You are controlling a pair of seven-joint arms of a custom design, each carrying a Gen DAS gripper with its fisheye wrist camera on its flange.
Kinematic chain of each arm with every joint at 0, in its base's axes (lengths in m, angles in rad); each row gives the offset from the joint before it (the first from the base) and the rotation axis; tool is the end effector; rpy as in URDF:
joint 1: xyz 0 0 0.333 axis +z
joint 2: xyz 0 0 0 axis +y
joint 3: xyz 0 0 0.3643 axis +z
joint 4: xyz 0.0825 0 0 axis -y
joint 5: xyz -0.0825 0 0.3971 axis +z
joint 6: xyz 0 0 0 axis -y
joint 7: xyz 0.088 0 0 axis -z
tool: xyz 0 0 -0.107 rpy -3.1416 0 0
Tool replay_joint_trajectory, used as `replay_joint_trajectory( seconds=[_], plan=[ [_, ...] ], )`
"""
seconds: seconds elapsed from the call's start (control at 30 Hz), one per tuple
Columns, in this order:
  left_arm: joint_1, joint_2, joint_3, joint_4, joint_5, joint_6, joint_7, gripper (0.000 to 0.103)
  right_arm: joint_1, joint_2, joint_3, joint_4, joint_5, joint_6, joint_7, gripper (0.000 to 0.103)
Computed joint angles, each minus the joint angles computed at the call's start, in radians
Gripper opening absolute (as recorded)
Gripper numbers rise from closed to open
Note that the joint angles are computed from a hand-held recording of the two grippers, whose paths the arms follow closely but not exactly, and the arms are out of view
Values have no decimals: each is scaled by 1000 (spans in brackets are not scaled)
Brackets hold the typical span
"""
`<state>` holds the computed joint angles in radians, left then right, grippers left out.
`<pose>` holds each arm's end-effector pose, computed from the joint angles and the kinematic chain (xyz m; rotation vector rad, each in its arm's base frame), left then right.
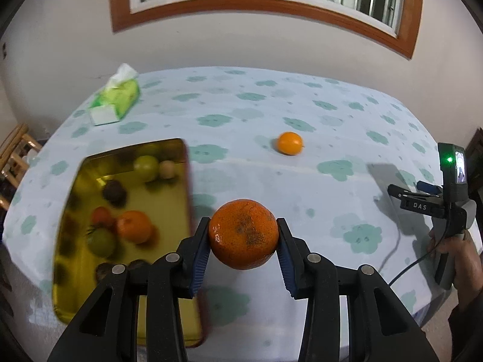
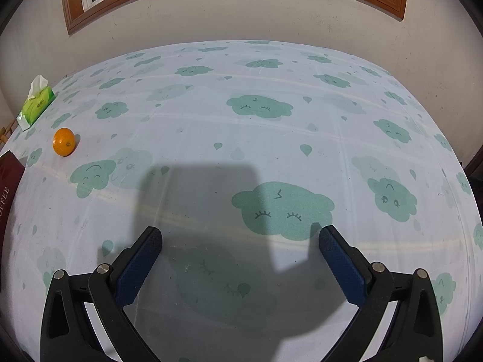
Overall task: Organize fruits
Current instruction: 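Carry the tangerine into the gold tray and open the left tool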
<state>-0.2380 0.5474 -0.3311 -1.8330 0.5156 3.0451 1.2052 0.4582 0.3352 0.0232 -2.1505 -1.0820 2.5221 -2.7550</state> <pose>0.6076 -0.3905 0.3575 -1.2707 2.3857 -0.9070 0.5220 0.2818 0.2788 -1.3076 2.4168 -0.7732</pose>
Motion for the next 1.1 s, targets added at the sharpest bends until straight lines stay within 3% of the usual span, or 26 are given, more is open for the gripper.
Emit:
replay_joint_trajectory(
  seconds=[0.1,0.23,0.43,0.73,0.93,1.1],
  plan=[
    [3,-28,30,-39,11,31,-25,43,1,1,0,0,0,-1,0,103],
    [-38,-51,120,-71,56,72,-99,43,1,-1,0,-1,2,-3,0,103],
    [-69,-48,208,-74,123,99,-190,43,-1,1,-1,-2,-2,0,2,103],
    [-19,-10,194,-38,148,81,-222,43,0,-2,0,-4,-1,-2,3,103],
    [-40,10,233,-15,174,73,-249,43,1,0,1,-1,1,-4,5,103],
    [-6,43,200,22,165,46,-232,43,1,-2,0,-4,0,-3,5,103]
  ],
)
